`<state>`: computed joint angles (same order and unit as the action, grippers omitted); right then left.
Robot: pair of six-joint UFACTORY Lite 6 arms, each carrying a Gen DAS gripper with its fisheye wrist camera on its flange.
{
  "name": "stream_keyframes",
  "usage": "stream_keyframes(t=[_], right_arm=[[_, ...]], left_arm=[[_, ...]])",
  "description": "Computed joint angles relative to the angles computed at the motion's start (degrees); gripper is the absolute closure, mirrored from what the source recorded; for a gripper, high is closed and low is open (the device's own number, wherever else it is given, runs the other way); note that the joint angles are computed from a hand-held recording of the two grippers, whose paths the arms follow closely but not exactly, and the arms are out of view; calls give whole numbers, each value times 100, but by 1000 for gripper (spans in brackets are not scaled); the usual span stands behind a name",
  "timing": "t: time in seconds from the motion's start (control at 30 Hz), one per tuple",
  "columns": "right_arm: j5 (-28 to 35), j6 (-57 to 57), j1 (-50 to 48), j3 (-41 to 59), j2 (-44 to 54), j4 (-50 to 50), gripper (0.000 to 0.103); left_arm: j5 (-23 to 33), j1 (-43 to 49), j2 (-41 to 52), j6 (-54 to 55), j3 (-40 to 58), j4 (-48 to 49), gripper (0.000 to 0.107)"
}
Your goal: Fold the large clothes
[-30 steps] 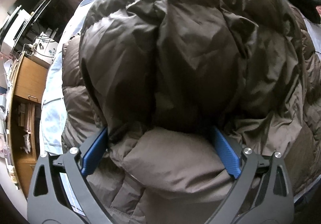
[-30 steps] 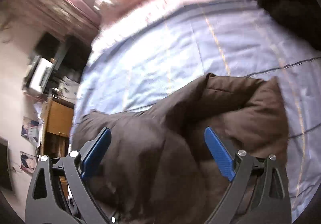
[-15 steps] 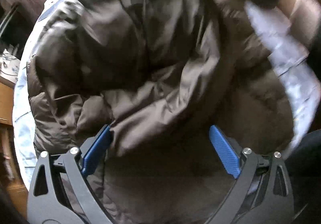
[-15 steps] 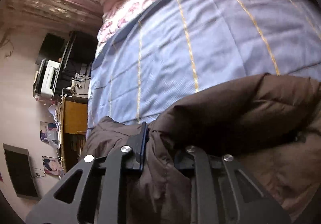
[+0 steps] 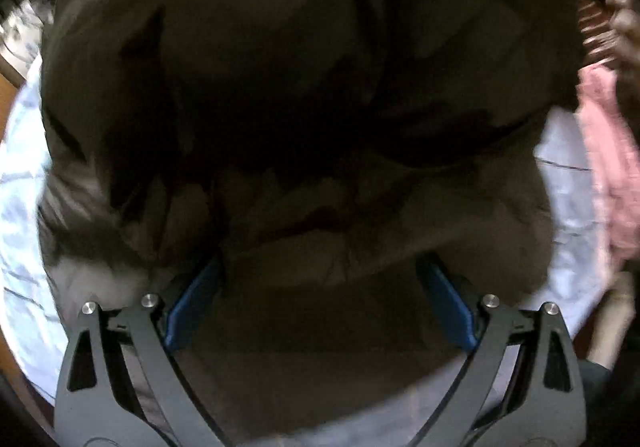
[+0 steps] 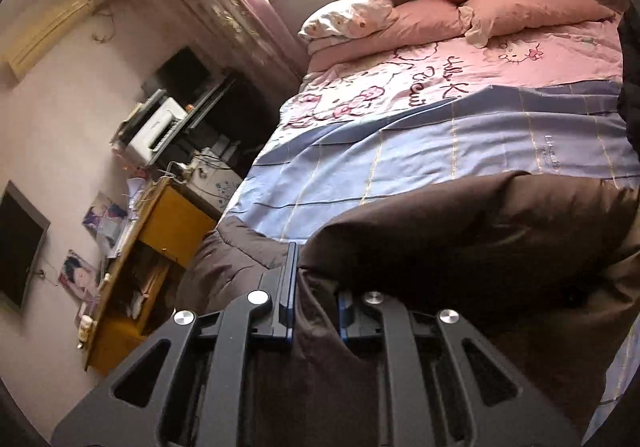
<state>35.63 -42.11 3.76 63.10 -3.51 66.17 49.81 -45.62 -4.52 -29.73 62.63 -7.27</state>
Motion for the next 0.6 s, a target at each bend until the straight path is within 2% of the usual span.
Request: stream_keyframes(t=[0.07, 0.13, 0.23, 0.3, 0.37, 0.47, 0.53, 0.6], right_arm=[[258, -244, -170, -364, -456, 169, 88], [474, -197, -222, -654, -956, 61, 88], [668, 49, -61, -1000, -1770, -325, 88], [790, 445, 76, -1171, -2329, -751, 88], [878, 782, 183, -1284, -2689, -1056, 88], [977, 1124, 233, -1460, -3057, -1277, 88], [978, 1272, 274, -1563, -3220, -1359, 88], [972, 1397, 310, -1722, -3440, -1306, 88]], left_arm=[[374, 298, -688, 505, -327, -876, 10], [638, 738, -1220, 1161, -242, -1574, 11], [856, 1425, -1837, 1729, -138, -1610, 10], [1254, 2128, -2012, 2163, -582, -2426, 10], [1379, 2255, -2067, 2088, -999, -2629, 10], [1137, 1947, -2506, 1288, -1611, -1992, 11], [911, 2045, -2822, 1237, -2372, -2413, 11], [327, 2225, -2671, 1377, -3179, -3048, 15]])
